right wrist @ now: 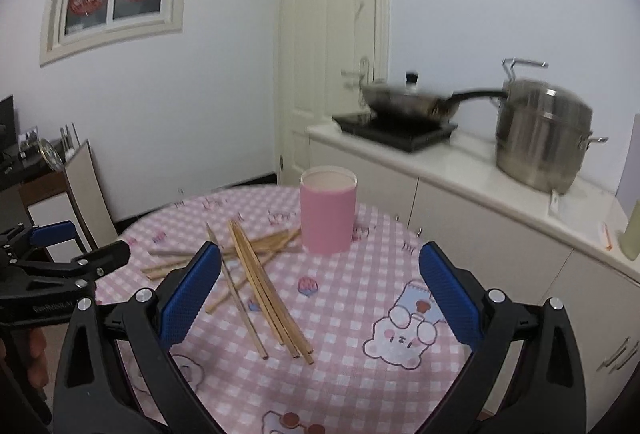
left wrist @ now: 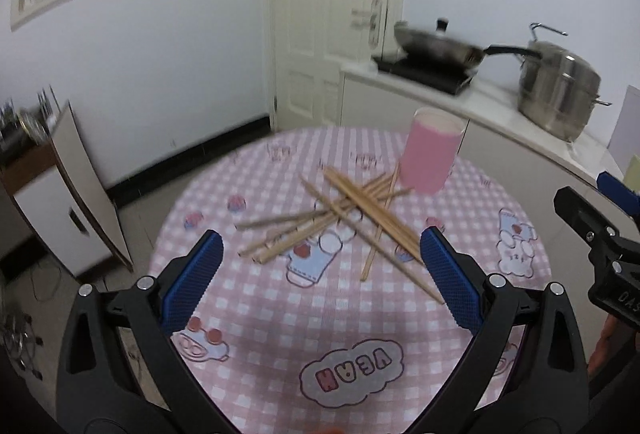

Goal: Organize utensils
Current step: 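Move both grippers down toward the scattered wooden chopsticks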

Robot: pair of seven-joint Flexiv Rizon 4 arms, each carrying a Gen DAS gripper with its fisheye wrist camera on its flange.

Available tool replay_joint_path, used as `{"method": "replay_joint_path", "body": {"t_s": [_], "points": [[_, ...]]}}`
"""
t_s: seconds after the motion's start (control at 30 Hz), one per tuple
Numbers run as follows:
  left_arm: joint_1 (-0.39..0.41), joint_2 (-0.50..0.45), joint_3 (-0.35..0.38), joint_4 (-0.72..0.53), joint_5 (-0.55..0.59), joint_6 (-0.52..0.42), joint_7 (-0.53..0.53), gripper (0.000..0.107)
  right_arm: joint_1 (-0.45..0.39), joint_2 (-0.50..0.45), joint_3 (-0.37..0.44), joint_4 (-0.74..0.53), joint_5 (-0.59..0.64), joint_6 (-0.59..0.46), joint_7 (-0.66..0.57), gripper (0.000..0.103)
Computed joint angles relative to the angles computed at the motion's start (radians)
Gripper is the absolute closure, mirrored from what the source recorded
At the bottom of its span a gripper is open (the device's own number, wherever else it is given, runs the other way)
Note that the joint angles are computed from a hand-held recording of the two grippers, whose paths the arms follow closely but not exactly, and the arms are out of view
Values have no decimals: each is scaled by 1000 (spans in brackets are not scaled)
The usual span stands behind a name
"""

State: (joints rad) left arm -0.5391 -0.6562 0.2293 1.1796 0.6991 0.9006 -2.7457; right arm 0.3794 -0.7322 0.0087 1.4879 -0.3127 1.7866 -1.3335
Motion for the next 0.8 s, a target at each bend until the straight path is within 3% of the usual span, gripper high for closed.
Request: {"method": "replay_joint_path", "body": {"t_s": [0.13,0.23,0.43,0.53,0.63,0.8], "points": [[78,-53,-51,-22,-113,24,59,25,-42,-60,65,-86,-37,-97,-11,7],[113,-100,-65,-53,-193,38,105,28,-69,-107,115,-155,-47,-163,-33,7],[171,-212,-102,-173,-368,7,234,54,-99,-214,205,-333,-28,-326,-126,7],[190,-278,-107,-260,-441,-31,279,57,-99,-251,230,-402,-1,-388,-181,7],[199,-339,-103,-357,-488,-99,315,70,-96,-277,243,-453,27,-432,-234,7],[208,-417,-90,-490,-523,-199,341,71,-84,-311,248,-526,80,-477,-305,7]]}}
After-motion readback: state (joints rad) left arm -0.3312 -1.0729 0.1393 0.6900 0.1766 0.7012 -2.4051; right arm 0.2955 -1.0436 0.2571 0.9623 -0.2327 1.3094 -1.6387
